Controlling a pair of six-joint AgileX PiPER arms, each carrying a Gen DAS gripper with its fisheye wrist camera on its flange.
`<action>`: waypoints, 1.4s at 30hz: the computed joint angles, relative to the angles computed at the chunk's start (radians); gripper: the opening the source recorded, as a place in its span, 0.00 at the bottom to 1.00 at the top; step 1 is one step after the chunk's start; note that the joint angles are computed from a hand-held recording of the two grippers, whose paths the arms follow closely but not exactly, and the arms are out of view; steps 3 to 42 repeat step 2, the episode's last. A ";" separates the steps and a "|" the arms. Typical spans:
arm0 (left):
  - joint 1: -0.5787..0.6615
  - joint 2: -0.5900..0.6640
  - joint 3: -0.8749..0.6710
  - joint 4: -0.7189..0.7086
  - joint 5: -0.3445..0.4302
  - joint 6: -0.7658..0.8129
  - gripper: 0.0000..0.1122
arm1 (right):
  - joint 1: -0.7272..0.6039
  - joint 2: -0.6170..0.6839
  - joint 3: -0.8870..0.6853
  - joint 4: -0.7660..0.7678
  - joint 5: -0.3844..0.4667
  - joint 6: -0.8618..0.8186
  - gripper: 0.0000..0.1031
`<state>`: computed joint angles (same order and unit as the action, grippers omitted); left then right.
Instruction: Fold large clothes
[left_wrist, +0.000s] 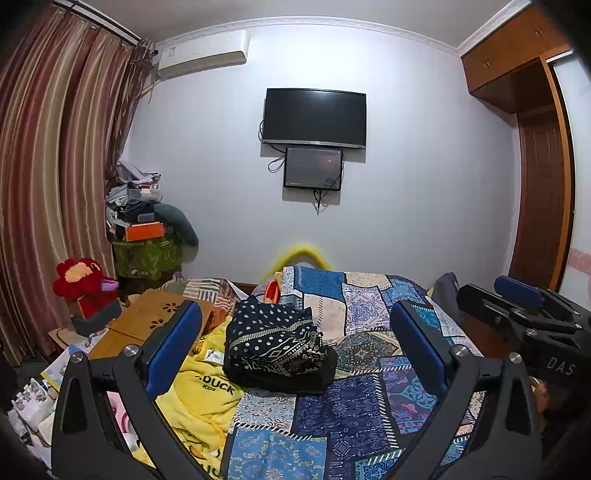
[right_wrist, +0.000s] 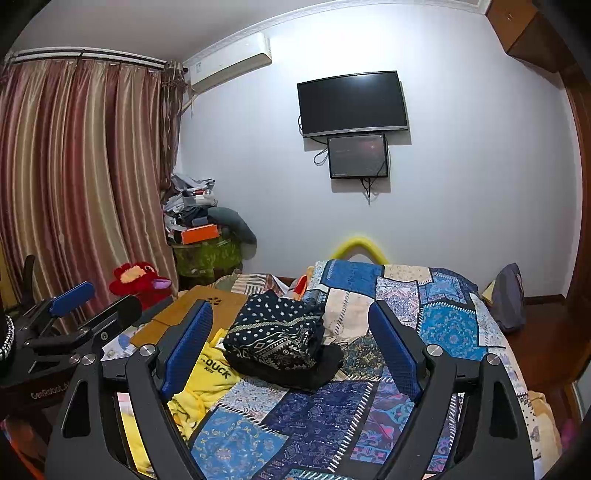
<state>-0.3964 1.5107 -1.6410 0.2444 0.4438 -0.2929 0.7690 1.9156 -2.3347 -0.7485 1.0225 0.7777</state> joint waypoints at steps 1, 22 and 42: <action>-0.001 -0.001 0.001 0.006 0.000 -0.006 0.91 | 0.000 -0.001 0.000 0.000 0.001 -0.001 0.81; 0.002 0.000 0.000 0.003 0.001 -0.004 0.91 | -0.001 -0.005 0.008 -0.001 -0.002 0.002 0.82; 0.002 0.000 0.000 0.003 0.001 -0.004 0.91 | -0.001 -0.005 0.008 -0.001 -0.002 0.002 0.82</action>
